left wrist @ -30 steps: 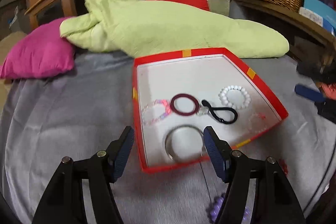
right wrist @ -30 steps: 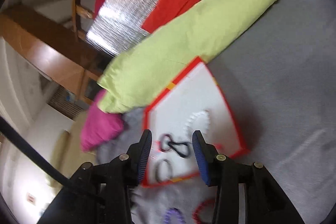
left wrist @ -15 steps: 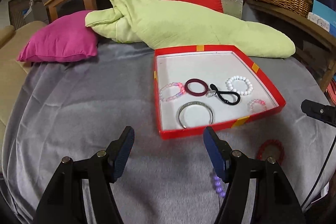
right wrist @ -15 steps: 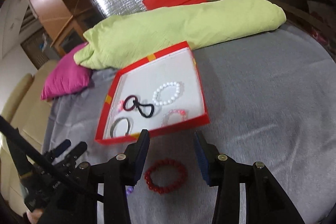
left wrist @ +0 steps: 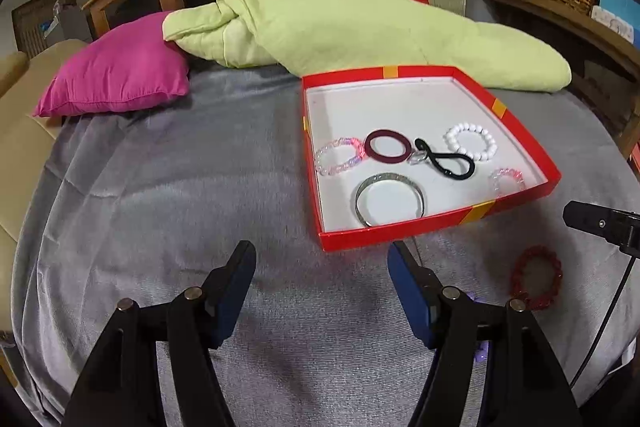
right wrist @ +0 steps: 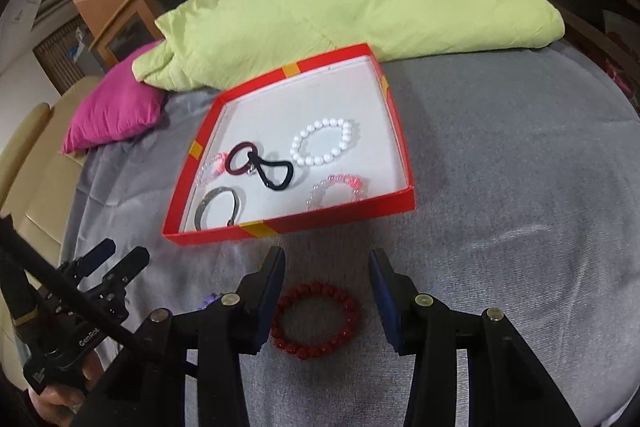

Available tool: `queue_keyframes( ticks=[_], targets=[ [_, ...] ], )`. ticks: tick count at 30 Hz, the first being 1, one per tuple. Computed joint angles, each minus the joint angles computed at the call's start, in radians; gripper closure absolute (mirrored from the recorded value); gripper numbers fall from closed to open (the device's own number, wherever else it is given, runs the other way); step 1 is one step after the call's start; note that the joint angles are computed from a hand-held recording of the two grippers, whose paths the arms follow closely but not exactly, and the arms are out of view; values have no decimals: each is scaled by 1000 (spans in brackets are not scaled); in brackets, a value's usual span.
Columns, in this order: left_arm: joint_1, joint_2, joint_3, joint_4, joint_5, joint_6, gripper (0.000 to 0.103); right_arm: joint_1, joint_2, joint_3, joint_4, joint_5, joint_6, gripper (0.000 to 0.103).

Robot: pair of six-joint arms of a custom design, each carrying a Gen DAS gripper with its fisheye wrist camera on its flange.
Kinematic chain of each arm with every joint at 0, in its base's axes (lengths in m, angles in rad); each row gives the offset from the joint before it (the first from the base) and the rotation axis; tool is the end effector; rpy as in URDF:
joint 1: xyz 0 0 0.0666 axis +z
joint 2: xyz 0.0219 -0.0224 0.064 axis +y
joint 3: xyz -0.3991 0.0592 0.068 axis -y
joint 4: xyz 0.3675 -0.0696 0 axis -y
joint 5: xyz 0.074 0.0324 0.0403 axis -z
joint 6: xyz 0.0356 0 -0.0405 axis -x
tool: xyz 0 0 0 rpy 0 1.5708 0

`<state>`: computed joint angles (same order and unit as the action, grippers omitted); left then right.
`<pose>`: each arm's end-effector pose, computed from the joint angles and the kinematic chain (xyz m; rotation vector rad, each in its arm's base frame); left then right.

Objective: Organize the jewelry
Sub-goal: 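Move both tools back toward the red bead and purple bead bracelets, then grasp the purple bead bracelet with the left tool while the right tool grasps the red bead bracelet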

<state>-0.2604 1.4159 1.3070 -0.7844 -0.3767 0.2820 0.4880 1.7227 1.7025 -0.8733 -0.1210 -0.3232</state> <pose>0.4476 -0.1061 0.4119 -0.1860 2.3845 0.2130 0.5152 0.2779 0.4221 -0.2612 2.5086 0.4908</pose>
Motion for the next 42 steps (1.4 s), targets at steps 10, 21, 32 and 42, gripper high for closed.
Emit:
queue_keyframes(
  ticks=[10,21,32,42],
  targets=[
    [-10,25,13,-37,-12,-24,33,-4,17,22,-49,-1,20,55],
    [-23,68,43,-103,13,-42,33,-29,31,35,-108,-33,16,55],
    [-25,80,44,-135,89,-71,33,-5,70,70,-185,-45,82,61],
    [-27,93,45,-164,131,-76,33,27,89,75,-190,80,147,85]
  ],
)
